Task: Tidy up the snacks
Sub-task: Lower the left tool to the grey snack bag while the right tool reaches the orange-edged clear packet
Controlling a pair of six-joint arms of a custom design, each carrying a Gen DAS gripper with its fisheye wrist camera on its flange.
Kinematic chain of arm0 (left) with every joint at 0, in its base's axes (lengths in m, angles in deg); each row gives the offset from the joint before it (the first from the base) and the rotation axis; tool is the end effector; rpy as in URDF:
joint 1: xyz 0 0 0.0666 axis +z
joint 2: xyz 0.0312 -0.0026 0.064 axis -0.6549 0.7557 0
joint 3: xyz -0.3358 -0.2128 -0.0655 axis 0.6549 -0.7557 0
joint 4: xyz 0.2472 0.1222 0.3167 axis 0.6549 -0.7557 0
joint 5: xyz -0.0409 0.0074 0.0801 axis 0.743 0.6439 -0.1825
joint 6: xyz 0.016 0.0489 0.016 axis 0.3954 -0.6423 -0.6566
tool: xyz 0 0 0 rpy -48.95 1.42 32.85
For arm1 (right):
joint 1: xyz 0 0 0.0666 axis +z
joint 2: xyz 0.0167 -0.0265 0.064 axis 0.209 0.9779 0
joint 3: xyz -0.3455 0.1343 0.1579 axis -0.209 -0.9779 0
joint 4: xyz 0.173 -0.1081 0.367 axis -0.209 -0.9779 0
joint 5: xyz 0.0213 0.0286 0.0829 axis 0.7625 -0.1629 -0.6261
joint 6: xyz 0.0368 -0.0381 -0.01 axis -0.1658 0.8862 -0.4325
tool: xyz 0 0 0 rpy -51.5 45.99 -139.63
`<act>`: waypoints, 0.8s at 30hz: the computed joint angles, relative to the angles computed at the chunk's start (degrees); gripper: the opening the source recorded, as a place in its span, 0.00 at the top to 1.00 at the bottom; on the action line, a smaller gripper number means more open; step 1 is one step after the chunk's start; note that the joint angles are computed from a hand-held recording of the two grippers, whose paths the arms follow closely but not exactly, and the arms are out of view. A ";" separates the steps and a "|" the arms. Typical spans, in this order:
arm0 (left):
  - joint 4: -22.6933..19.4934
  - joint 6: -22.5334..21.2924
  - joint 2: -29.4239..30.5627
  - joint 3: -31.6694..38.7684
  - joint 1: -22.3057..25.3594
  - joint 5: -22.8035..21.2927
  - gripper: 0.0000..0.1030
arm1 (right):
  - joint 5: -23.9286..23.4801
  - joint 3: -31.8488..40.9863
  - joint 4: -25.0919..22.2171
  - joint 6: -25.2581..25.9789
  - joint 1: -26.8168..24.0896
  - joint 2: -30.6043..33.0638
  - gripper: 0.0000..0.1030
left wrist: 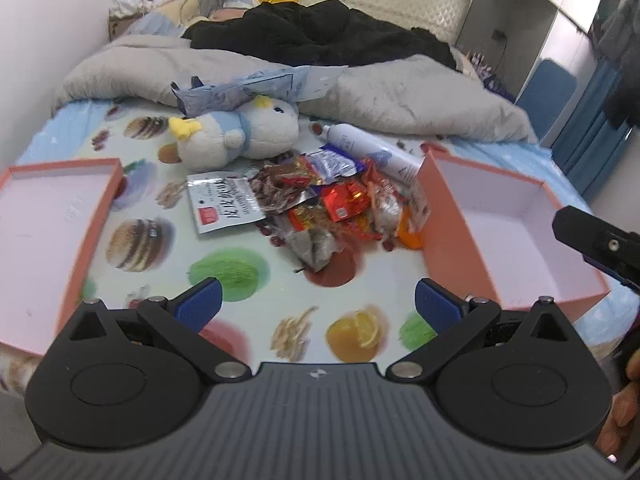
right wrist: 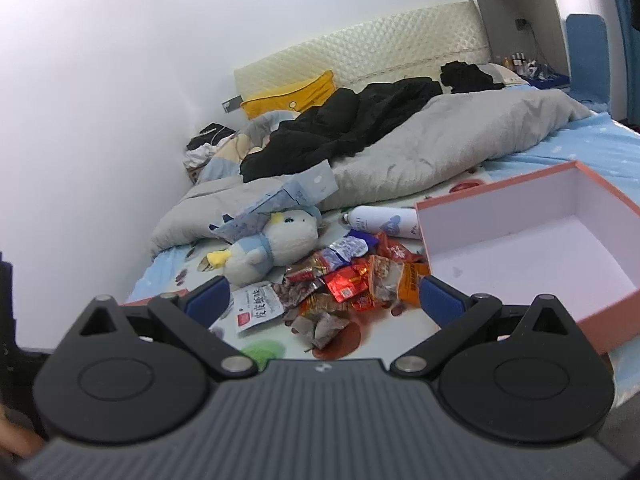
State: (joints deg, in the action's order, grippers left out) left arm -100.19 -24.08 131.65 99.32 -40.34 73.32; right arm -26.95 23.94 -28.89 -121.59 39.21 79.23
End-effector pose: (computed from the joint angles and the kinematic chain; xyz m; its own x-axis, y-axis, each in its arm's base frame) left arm 0.6928 -0.0087 0.5078 -0.7304 0.1802 -0.6588 0.4073 0.8892 -0.2083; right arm 0.5487 0.2613 0.5137 -0.3985 0.4052 -0.8228 0.2764 0.9084 0.3135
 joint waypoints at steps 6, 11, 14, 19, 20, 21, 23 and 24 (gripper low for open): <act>0.69 -0.60 3.17 2.66 -0.58 0.34 0.00 | 0.37 2.44 1.73 4.16 -1.25 2.68 0.00; 4.23 -0.34 3.94 -0.03 -1.27 3.16 0.00 | -0.81 5.38 -0.07 4.72 -2.46 5.87 0.02; 4.69 -0.10 5.37 -0.44 -1.83 3.56 0.01 | -3.51 10.20 -6.41 5.39 -3.26 9.32 0.14; 5.13 1.70 8.49 0.29 -2.35 3.64 0.05 | -6.82 14.78 -9.77 8.15 -4.29 13.57 0.20; 5.18 2.06 9.20 0.65 -2.43 3.39 0.05 | -6.94 15.82 -10.53 8.98 -4.31 14.51 0.21; 5.11 2.20 10.03 1.18 -2.44 3.28 0.05 | -7.15 16.96 -11.47 9.40 -4.43 15.47 0.21; 4.79 1.98 11.86 2.75 -2.52 3.03 0.05 | -7.98 19.80 -13.52 9.95 -4.81 17.73 0.22; 4.78 1.81 12.65 3.30 -2.57 2.67 0.05 | -8.16 21.48 -14.83 10.44 -5.03 19.06 0.23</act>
State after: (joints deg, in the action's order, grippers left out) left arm -95.41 -22.27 144.29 102.62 -42.91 75.99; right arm -35.11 45.42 -43.72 -111.14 34.17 98.30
